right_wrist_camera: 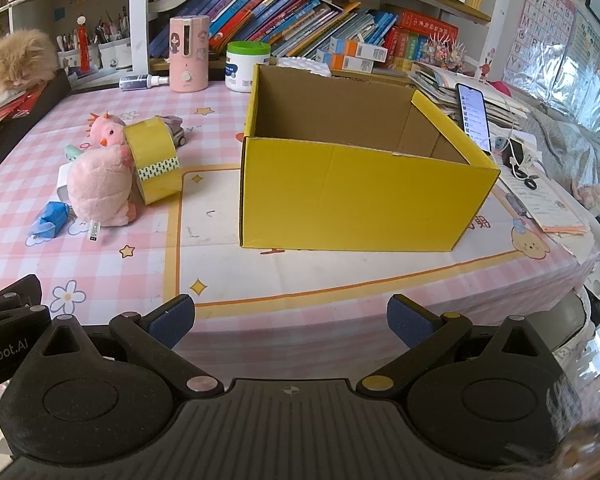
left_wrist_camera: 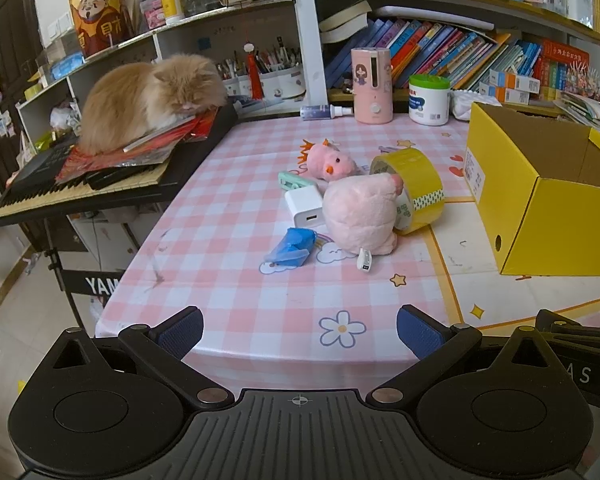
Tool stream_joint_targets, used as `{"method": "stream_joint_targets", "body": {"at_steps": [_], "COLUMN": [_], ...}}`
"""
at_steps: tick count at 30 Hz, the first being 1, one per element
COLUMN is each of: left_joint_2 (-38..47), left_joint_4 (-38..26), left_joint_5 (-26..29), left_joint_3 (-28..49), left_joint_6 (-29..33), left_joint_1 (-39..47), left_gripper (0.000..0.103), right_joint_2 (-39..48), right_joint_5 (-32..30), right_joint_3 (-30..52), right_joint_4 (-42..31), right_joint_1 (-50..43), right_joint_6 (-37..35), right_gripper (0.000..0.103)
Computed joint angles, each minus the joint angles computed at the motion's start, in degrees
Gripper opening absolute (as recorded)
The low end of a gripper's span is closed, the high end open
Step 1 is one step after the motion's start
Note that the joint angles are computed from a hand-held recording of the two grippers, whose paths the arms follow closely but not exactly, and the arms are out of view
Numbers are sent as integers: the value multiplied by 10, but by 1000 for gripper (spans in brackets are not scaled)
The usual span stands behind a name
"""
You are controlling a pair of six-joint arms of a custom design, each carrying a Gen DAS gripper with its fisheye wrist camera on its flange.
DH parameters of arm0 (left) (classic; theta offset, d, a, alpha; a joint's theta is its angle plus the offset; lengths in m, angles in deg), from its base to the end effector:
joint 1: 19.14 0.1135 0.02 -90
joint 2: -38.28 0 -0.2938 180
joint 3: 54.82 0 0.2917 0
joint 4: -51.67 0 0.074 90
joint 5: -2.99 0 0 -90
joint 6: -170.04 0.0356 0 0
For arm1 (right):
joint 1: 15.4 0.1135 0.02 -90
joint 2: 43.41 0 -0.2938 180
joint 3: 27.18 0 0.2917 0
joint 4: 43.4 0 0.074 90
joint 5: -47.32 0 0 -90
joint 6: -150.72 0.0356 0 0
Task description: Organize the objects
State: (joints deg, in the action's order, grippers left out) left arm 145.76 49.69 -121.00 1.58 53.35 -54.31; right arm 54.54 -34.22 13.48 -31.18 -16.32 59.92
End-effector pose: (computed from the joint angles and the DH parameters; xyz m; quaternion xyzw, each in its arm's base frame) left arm 0.3006 -0.1875 0.0840 -0.0253 0.9114 0.0821 0.4024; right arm 0.2953 -0.0100 0.0817 0.0292 0.9216 -0.0739 0.3800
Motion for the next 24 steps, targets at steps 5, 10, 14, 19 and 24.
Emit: {"method": "stream_joint_targets", "body": {"at_steps": [5, 10, 14, 19, 24], "left_joint_2": [3, 6, 5, 4, 0], "left_joint_4": [-2, -3, -2, 0, 0], "left_joint_5": [3, 6, 7, 9, 14], "left_joint_3": [4, 8, 8, 7, 4], "left_joint_6": [2, 5, 7, 10, 10], "left_joint_1": [1, 1, 1, 0, 2], "left_gripper": [103, 103, 103, 103, 103], "right_joint_2": [1, 1, 1, 0, -4], "right_joint_5": [-2, -4, -4, -5, -9], "right_joint_3": [1, 5, 8, 7, 5], "right_joint_4": [-2, -9, -15, -14, -17], "right_joint_1": [-1, -3, -4, -5, -9], "right_joint_6": [1, 4, 7, 10, 11], "right_gripper": [103, 103, 103, 103, 103]}}
